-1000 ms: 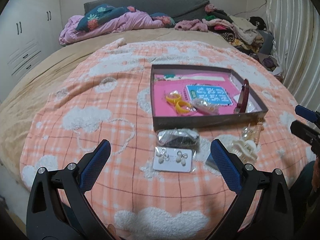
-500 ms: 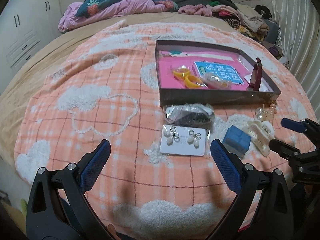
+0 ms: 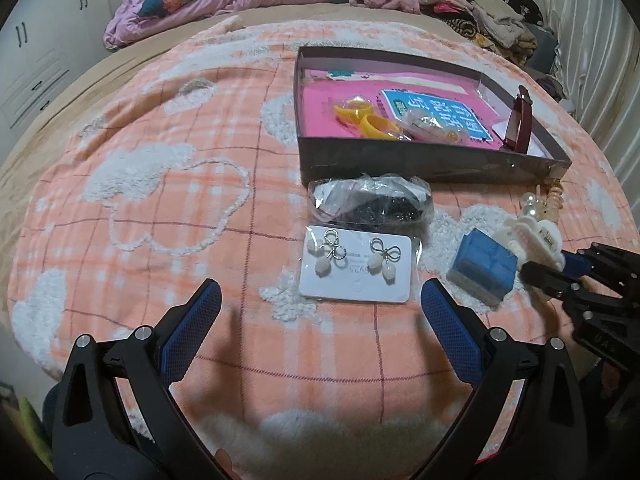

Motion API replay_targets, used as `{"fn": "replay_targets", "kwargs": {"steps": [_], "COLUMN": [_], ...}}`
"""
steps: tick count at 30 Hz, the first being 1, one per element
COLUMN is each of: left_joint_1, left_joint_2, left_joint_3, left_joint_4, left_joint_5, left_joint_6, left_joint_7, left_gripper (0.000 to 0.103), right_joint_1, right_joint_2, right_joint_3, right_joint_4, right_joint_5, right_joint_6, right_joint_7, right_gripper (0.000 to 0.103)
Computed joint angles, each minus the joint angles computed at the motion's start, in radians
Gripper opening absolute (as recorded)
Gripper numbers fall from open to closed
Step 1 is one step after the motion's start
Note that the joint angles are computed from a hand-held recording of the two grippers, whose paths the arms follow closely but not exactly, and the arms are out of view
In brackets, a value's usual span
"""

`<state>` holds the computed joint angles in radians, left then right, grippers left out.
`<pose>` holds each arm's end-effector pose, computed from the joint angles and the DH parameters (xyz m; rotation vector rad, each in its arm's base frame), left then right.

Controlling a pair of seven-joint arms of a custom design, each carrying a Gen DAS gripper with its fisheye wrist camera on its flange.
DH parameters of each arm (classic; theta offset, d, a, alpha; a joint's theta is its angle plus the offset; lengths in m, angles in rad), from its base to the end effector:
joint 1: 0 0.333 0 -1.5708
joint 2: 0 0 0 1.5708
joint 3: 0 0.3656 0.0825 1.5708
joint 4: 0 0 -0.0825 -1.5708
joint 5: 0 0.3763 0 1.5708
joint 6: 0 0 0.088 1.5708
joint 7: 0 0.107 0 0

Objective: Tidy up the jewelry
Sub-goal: 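Grasp the white claw clip with right tool while left tool grasps the pearl earring card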

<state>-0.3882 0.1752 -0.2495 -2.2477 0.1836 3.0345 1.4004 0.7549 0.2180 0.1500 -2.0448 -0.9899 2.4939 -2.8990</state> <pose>0.4667 -0.3560 0.4154 -1.2597 2.4659 -0.8018 0.3770 0.4800 0.4111 -1.6438 1.9534 -0.5578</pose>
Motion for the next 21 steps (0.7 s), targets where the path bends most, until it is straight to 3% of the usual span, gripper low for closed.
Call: {"fn": "replay_targets", "kwargs": {"steps": [5,11,14,16,21], "left_joint_1": [0.048,-0.018,-0.063,-0.043,0.068], "left_joint_2": [0.04,0.07,0.075,0.068,0.025], "left_joint_3": [-0.071,-0.011,0.04,0.02,-0.09], "left_joint_4": [0.031,0.056,0.057,0.049,0.007], "left_joint_5": [-0.109,-0.053,0.003,-0.001,-0.125], "left_joint_6": [-0.025,-0.002,0.013,0.021,0.057], "left_joint_7": [0.09,0.054,0.011,0.023,0.113], "left_gripper": [0.093,0.093,0.067,0.063,0.06], "right_joint_1": [0.001,-0.018,-0.022,-0.021,-0.021], "right_joint_2": [-0.034,-0.061,-0.067,-0.071,-0.083], "right_joint_3": [-0.001,0.017,0.026,0.031,0.042], "right_joint_4": [-0.024,-0.044,-0.044,-0.041,-0.039], "right_joint_5": [-0.058,-0.102,-0.116,-0.133,-0.167], "right_joint_6": [-0.012,-0.013,-0.018,-0.023,-0.036], "right_joint_7": [0.069,0.122,0.127,0.137,0.157], "right_gripper": [0.026,0.026,0.026,0.026,0.026]}}
